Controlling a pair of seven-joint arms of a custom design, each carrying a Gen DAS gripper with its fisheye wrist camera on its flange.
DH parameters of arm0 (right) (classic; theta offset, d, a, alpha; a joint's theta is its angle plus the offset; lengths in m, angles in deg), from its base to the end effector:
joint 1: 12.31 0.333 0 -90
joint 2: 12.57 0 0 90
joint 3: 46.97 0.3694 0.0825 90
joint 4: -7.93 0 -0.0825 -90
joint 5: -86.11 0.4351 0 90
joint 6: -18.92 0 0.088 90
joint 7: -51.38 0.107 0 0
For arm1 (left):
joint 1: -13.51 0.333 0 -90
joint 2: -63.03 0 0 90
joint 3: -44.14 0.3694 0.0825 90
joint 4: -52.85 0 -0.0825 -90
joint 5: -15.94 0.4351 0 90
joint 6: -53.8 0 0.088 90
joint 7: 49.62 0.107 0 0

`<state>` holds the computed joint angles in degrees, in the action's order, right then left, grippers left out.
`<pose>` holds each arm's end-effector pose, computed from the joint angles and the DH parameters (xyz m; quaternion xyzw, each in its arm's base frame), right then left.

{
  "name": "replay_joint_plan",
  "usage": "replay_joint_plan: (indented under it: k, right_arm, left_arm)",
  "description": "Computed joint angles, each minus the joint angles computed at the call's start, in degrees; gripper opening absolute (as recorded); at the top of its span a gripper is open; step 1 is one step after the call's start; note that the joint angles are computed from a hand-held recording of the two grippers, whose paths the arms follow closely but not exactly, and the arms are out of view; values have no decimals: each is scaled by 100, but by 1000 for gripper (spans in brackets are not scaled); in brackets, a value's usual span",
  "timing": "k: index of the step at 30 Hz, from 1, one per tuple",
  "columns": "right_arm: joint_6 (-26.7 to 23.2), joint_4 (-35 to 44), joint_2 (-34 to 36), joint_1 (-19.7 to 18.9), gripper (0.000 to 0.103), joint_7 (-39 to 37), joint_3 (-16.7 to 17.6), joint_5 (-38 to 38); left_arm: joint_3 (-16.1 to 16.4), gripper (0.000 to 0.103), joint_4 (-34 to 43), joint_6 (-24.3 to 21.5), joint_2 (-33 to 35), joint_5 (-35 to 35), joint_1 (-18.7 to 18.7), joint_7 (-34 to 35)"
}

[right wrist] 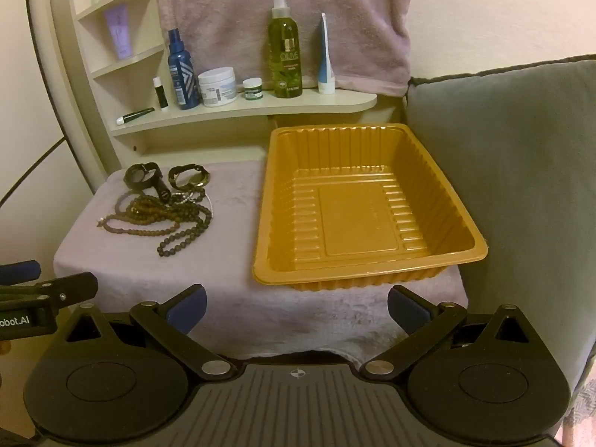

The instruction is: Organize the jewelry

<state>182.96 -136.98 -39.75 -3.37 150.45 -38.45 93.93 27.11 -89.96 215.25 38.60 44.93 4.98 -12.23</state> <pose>0.4456 0.1403 0.5570 -0.6646 0.6361 -0.1988 0.3378 0.4203 -0.2413 0.5333 -0.6575 0.6397 -0.3085 0.2515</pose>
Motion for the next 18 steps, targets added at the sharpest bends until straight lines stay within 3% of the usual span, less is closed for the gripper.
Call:
replay_joint_plan:
  k: [4, 7, 13, 15, 18]
  right_arm:
    - [43, -9, -2, -47, 103, 36, 38, -54]
    - [30, -3, -11, -63, 103, 74, 54, -71]
    - [20, 6, 5, -1, 103, 6, -8, -25]
    - [14, 10, 2, -7, 103, 9, 0, -28]
    - [22, 4, 8, 2, 103, 8, -12, -9]
  left_arm:
    - [209, 99, -35, 27, 24, -270, -156, 205]
    - [73, 99, -2, -29, -25, -113, -12, 134]
    - [257, 99, -29, -16, -57, -287, -111, 407]
    - [-70, 99, 53, -110, -6, -87, 70, 82]
    - [-69, 99, 41, -91, -6, -14, 70, 22]
